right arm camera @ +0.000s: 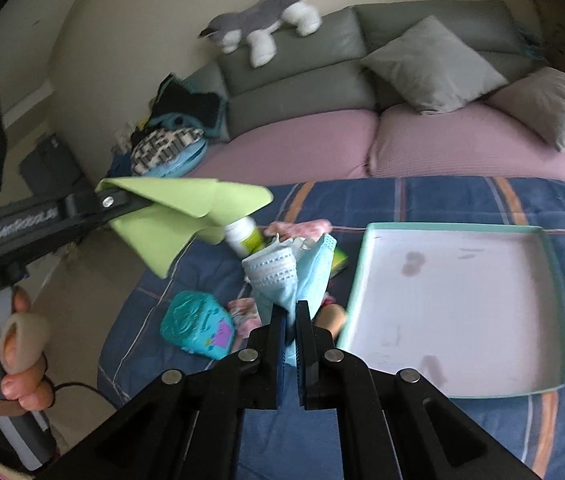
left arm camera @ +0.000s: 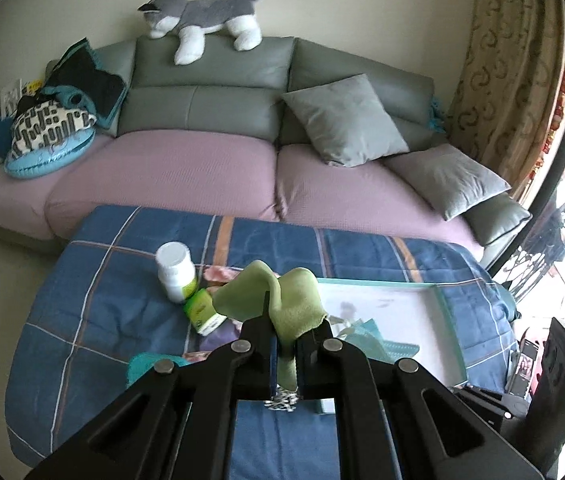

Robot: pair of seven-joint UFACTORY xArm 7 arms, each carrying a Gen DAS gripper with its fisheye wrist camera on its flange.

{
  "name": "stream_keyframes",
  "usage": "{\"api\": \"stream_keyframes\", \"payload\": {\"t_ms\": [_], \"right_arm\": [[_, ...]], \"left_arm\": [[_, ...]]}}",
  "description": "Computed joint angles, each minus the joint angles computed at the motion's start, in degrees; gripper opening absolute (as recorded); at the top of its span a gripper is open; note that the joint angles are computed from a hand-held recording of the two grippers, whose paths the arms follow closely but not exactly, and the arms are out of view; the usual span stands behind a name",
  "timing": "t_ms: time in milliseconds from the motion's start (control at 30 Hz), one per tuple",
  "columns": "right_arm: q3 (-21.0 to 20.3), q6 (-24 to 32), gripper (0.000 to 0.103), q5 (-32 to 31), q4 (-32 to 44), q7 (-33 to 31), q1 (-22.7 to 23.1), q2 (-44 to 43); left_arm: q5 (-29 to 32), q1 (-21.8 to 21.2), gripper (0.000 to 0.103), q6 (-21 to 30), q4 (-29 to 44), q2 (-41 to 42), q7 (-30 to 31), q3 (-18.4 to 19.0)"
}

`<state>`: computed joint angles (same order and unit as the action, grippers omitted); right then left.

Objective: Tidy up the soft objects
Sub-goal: 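Carry the mask with the right gripper while the left carries the lime cloth into the tray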

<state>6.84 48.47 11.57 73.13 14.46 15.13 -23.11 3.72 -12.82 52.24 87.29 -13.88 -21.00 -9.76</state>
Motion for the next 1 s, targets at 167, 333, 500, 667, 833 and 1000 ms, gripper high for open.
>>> {"api": "stream_keyframes", "payload": {"t_ms": [167,333,500,667,833,1000], "right_arm": [[-0.9,1.3,0.004,-3.0,-2.6,2.4,-3.1,-3.8],[-2.3,2.5,0.004,-5.0,-4.8,4.2,-6.2,-6.5],[-3.6,3.6,0.004,-6.6,-6.6,4.7,-8.9,-8.3],[-4.6,4.4,0.004,-8.0,-7.8,4.7,-11.1,-8.9],[-4.8,4.8,0.004,-8.9,-8.6,5.0,-12.5,-8.4],[-5.0,5.0,0.004,-9.5,-8.8,4.8,-13.2,-6.2]], "left_arm": [[0.2,-1.6,0.007,-0.1,1.0,1.5,-1.4,-1.8],[1.0,-3.9,0.007,-0.3,2.0,4.0,-2.5,-3.2],[2.9,-6.3,0.007,-0.3,3.6,6.8,-3.2,-4.0],[4.2,-8.3,0.007,-0.3,5.0,9.8,-4.2,-3.9],[4.5,-9.6,0.007,-0.5,5.7,12.4,-4.4,-3.2],[5.5,-10.6,0.007,-0.7,6.7,15.9,-3.9,-2.5]]}}
